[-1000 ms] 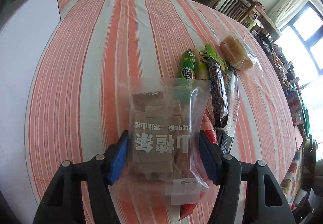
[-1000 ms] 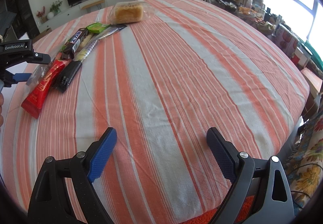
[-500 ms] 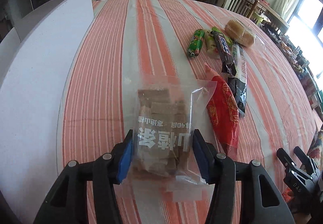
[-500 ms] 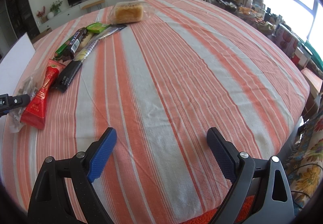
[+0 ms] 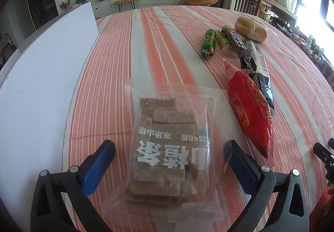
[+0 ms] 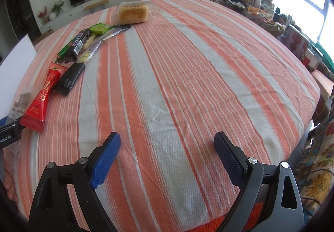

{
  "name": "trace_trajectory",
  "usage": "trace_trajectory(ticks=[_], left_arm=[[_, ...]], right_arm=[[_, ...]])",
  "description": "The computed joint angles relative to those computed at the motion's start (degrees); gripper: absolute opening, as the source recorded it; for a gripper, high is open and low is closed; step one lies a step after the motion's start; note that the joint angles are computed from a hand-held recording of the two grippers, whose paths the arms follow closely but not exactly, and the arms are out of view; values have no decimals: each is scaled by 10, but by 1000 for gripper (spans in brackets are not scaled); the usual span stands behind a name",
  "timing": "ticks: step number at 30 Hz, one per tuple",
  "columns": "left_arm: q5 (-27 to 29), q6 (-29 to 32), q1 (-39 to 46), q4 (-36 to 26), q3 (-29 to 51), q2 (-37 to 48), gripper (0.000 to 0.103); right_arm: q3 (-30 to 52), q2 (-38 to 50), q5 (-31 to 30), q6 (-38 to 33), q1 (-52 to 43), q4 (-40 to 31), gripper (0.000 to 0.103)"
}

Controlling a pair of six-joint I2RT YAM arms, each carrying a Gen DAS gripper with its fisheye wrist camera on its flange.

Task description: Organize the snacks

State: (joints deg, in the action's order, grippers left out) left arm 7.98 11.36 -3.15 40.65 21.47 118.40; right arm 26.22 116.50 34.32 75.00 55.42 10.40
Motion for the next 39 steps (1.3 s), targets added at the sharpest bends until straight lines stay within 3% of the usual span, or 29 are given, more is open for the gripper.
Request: trace_trajectory(ticks=[8, 10, 13, 16, 18, 21, 23, 25, 27, 29, 30, 34, 39], left_arm=[[2, 2, 2, 3, -1, 0, 103], [3, 2, 1, 1, -1, -1, 103], [2, 1, 1, 2, -1, -1, 103], [3, 2, 1, 2, -1, 0, 103], [3, 2, 0, 3, -2, -1, 103], [5, 3, 1, 2, -1, -1, 103], [5, 3, 1, 3, -2, -1, 103], [5, 3, 0, 3, -2, -1, 103], [6, 3, 1, 3, -1, 0, 103], [6, 4, 2, 4, -1, 1, 103], [7, 4, 2, 4, 0, 1, 103], [6, 3, 1, 4, 1, 2, 103], [6, 3, 0, 5, 1, 3, 103]], right_arm=[[3, -6, -14, -10, -12, -8, 94], [2, -35, -66, -39, -43, -8, 93], [-28, -98, -170, -89, -84, 111, 92], [40, -100, -264, -153, -122, 117, 92], [126, -51, -339, -190, -151, 77, 89], [237, 23, -374, -196, -170, 3, 89], [288, 65, -399, -192, -175, -22, 77], [328, 97, -411, -192, -175, -53, 50], [348, 103, -379, -199, -163, -79, 46], [362, 107, -356, -214, -149, -108, 28], [361, 108, -356, -217, -145, -110, 14], [278, 62, -349, -204, -130, -45, 11], [58, -101, -314, -167, -120, 100, 11]])
